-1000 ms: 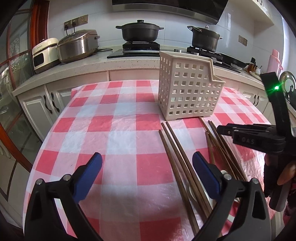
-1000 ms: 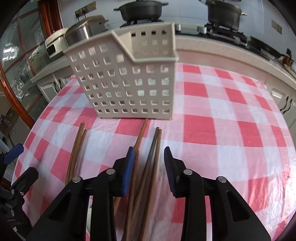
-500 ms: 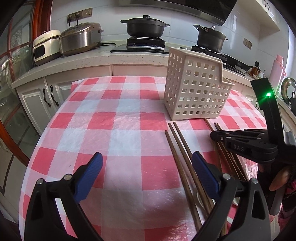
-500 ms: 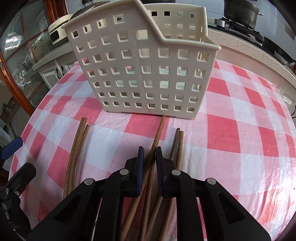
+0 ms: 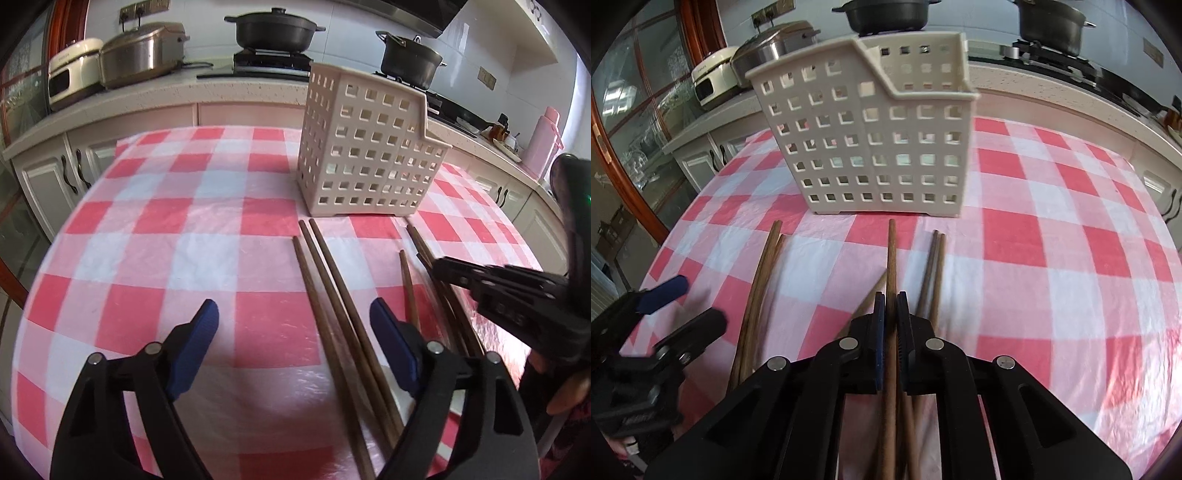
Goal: Organize utensils
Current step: 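Lower the right gripper onto a wooden chopstick and close on it, then lift the wooden chopstick upright with the right gripper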
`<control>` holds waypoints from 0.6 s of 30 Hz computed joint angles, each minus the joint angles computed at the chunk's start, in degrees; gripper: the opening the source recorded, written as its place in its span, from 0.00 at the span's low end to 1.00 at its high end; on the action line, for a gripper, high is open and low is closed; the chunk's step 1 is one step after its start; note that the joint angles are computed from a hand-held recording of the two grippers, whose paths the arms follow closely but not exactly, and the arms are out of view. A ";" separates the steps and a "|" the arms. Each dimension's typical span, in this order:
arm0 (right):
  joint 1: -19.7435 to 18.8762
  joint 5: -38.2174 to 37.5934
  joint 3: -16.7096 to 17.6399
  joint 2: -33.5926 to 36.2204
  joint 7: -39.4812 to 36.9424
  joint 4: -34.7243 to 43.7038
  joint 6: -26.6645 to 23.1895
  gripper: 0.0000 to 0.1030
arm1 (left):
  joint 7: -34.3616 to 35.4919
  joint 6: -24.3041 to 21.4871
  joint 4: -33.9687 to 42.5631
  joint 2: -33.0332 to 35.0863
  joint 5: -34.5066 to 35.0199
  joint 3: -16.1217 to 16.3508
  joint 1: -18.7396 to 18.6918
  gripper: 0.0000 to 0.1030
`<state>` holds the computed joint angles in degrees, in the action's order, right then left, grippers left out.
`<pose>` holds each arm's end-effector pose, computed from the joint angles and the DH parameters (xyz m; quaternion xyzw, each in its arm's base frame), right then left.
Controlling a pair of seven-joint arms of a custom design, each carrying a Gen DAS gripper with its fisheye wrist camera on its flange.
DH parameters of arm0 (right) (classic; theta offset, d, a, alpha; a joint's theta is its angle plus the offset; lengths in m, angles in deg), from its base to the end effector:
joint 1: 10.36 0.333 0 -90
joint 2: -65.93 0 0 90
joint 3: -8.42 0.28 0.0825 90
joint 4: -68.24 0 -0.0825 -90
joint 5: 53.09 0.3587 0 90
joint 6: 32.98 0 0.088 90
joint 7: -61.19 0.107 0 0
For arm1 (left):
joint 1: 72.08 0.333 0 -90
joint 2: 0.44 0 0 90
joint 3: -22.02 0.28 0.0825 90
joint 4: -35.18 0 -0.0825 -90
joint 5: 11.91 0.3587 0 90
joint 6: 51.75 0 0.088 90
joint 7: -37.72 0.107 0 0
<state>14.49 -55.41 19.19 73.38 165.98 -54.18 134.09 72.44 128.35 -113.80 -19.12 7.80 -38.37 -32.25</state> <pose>0.4723 0.3382 0.4026 -0.7871 0.5273 -0.1078 0.3014 0.4243 -0.1909 0.3663 -0.7141 0.5957 -0.2875 0.2294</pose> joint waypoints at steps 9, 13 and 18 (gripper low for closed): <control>-0.90 8.55 0.25 -4.78 -6.59 -5.38 3.44 0.08 | -5.48 -4.25 4.92 7.18 7.11 -4.70 6.50 0.51; -0.68 12.51 0.14 -5.09 -9.85 -5.80 4.08 0.08 | -8.34 -7.28 7.04 8.67 11.51 -6.57 8.21 0.48; -0.33 17.29 0.07 -5.65 -13.77 -6.59 4.55 0.08 | -11.25 -10.08 9.84 12.93 17.26 -6.84 8.16 0.33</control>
